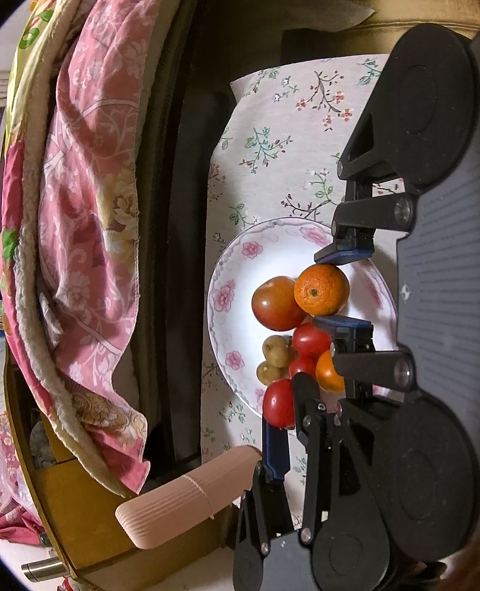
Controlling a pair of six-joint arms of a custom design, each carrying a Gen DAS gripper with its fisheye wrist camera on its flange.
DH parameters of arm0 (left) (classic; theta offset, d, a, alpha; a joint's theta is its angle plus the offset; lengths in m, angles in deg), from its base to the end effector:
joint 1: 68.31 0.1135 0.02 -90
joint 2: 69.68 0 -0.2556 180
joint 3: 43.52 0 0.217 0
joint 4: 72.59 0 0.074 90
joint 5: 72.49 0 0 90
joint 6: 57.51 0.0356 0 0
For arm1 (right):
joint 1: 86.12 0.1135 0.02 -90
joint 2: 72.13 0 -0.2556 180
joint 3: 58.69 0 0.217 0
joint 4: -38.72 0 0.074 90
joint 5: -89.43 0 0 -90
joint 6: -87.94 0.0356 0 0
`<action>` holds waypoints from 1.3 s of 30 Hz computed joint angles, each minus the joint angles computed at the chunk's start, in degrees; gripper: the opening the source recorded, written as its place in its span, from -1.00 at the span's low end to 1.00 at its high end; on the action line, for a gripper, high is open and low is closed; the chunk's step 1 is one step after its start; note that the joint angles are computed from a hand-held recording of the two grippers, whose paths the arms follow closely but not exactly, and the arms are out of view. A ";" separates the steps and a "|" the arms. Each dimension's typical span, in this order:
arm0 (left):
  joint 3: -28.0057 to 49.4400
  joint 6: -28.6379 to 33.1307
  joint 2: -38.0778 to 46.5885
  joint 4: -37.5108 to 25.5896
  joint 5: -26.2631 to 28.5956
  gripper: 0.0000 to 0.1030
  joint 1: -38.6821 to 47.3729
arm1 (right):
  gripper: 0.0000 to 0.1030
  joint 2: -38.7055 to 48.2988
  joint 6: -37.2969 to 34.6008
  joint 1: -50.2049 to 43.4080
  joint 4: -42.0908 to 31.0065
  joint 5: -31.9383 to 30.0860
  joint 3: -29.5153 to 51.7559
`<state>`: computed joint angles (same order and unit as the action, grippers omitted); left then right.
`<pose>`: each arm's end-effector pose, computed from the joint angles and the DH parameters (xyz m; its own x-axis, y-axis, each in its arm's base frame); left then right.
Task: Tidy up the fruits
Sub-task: 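Open both grippers over the plate to drop the tomato and tangerine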
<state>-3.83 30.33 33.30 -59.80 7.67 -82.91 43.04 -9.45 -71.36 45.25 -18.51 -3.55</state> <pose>0.2380 -0.0557 0.0846 -0.7516 0.1574 -0.6406 0.1149 0.9875 0.1078 0.2885 0.0874 0.0701 -0.7169 -0.3154 -0.6217 -0.5161 0.8397 0.1690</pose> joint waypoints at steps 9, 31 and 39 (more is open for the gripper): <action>0.53 1.06 1.53 1.46 0.04 -0.21 0.62 | -0.35 2.90 0.06 0.69 0.49 0.12 2.69; -0.84 1.22 -1.26 1.28 -1.72 0.17 0.51 | -0.34 3.54 1.45 0.84 1.10 1.13 3.02; -1.98 0.29 -4.40 -0.21 -3.02 0.39 0.74 | -0.34 1.27 2.20 0.97 1.67 0.32 1.35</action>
